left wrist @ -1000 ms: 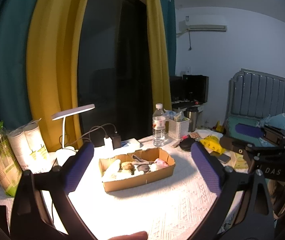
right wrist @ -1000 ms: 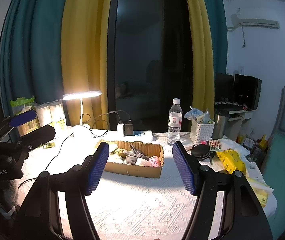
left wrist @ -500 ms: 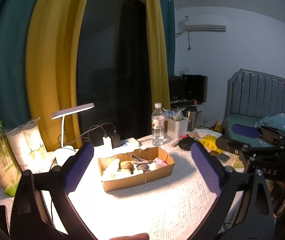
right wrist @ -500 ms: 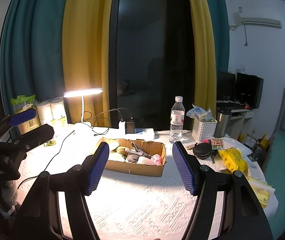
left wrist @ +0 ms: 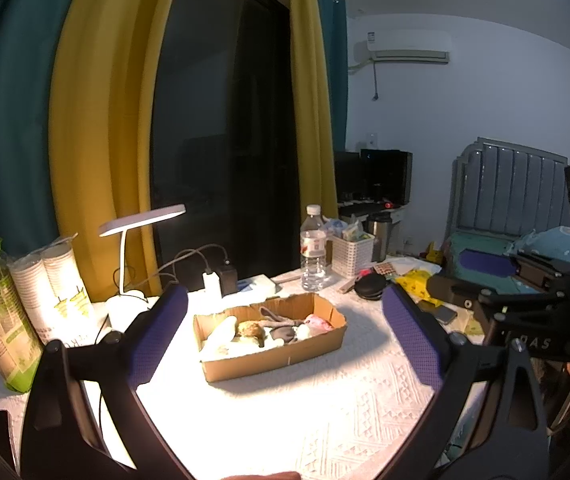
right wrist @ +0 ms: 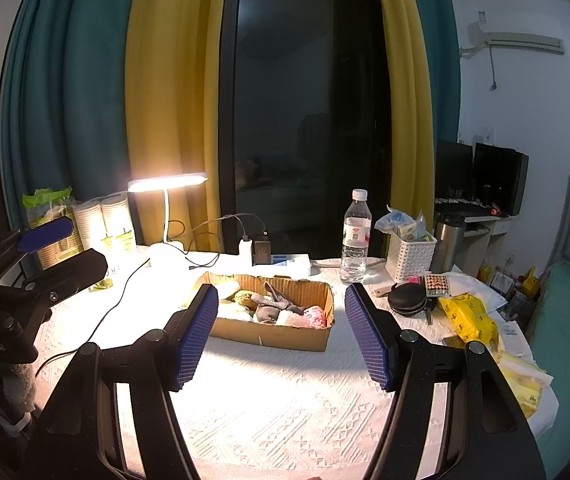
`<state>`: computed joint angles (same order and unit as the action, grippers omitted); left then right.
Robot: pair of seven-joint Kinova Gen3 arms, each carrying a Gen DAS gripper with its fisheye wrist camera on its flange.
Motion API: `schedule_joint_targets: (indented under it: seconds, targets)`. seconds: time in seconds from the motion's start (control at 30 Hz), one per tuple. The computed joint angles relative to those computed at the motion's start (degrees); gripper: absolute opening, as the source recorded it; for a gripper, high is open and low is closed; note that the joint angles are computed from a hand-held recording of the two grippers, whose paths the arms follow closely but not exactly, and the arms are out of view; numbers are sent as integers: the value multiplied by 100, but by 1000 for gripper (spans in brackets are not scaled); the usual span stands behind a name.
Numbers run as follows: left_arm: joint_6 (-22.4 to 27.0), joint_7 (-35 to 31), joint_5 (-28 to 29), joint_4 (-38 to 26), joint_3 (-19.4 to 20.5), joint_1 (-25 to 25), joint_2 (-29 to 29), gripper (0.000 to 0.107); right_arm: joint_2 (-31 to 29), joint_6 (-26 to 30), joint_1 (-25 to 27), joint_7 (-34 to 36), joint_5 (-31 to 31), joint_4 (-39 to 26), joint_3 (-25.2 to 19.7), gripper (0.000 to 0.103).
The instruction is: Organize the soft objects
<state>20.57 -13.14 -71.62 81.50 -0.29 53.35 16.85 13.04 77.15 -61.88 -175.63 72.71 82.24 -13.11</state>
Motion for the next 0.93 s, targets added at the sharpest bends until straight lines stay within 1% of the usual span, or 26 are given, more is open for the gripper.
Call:
schedule_joint_targets:
  seconds: [0.93]
  targets:
    - [-32, 72, -108, 74, 88, -75, -30, 99, 36, -33, -14, -30, -5, 2, 23, 69]
